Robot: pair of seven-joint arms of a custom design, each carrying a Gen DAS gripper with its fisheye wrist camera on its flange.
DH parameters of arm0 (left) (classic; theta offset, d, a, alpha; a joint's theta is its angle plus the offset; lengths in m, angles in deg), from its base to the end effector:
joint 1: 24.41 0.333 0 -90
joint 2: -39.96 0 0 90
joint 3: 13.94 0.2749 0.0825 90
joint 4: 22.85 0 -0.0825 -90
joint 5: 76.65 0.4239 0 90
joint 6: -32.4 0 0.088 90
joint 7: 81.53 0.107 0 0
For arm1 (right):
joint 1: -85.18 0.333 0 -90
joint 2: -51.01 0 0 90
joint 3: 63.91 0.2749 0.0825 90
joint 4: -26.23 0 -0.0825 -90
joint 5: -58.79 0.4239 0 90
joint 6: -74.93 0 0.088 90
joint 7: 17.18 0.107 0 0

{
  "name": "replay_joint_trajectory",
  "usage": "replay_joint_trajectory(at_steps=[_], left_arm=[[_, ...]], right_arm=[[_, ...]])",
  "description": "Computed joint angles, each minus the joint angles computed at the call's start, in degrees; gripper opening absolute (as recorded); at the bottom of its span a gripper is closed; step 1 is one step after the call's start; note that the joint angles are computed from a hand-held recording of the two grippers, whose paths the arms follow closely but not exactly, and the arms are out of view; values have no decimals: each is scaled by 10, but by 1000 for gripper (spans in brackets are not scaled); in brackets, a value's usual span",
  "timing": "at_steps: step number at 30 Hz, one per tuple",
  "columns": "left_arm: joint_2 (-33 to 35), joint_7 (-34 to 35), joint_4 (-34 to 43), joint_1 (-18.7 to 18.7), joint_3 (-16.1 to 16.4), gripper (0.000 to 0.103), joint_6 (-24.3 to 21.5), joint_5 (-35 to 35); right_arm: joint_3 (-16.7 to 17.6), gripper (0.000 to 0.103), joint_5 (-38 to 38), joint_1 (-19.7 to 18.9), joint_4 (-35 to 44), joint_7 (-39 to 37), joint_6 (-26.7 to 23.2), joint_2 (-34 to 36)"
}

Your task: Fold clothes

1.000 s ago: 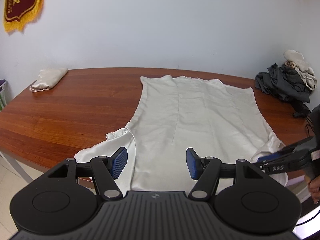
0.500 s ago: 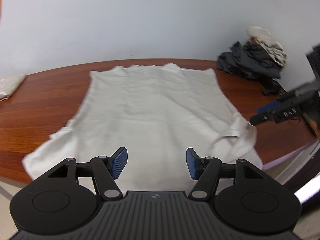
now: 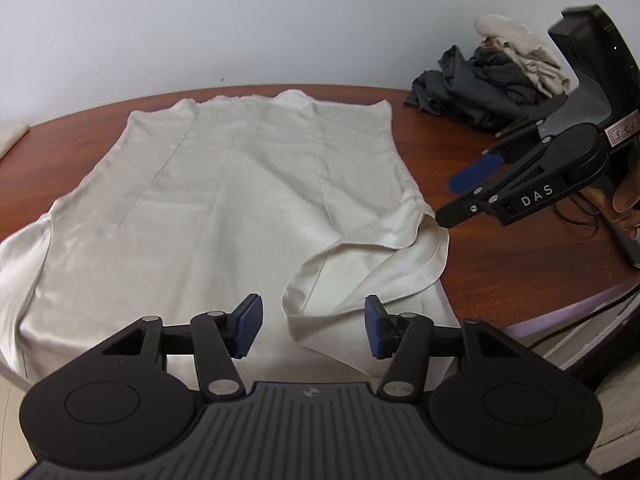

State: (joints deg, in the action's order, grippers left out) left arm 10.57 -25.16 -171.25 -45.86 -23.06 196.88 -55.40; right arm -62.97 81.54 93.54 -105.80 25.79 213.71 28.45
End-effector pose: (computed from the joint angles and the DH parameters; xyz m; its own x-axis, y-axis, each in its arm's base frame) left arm 0.4072 -0.2643 0.4593 -0.2824 -0.9590 0.0222 -0.6567 0.1764 -0.7332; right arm 0.5199 0.0872 0.5051 0.6638 -0.7441 0.0746 -0.5897 -0.5821 -0.5598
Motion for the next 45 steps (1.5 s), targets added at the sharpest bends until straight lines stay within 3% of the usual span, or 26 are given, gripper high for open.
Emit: replay_joint_trajectory(at_steps=[2, 3, 5, 6, 9, 14, 18, 22, 26, 31, 39, 45], left_arm=[[0, -25, 3, 11, -16, 55, -11, 4], [-1, -35, 6, 14, -21, 47, -20, 6], [-1, -55, 11, 18, -29, 41, -35, 9], [-2, -62, 12, 19, -30, 39, -41, 11], [-11, -92, 13, 28, -40, 38, -55, 24], [-22, -120, 14, 32, -44, 38, -79, 39], [-33, -140, 16, 37, -48, 39, -100, 50], [-52, -166, 11, 47, -53, 39, -123, 66], [-72, -176, 4, 54, -48, 40, -149, 77], [-101, -176, -7, 67, -34, 43, -172, 83], [-142, -146, -33, 112, 3, 45, -184, 90], [-157, -63, -43, 147, 57, 46, -167, 80]], right_arm=[[1, 48, -6, 4, 5, -21, 2, 9], [6, 44, -18, 2, 10, -22, 3, 17], [10, 27, -38, -1, 25, -19, -9, 35], [11, 12, -43, -1, 35, -16, -17, 45], [5, 3, -34, 2, 55, -15, -21, 60], [-3, 3, 8, 8, 116, 0, -33, 102], [1, 7, 6, 8, 172, 43, -34, 158], [3, 37, -2, 12, 196, 63, -18, 183], [0, 42, 14, 13, 209, 68, -34, 182], [-1, 56, 33, 14, 204, 78, -53, 166], [10, 60, 33, 24, 184, 125, -51, 140], [28, 61, 2, 37, 173, 205, -19, 133]])
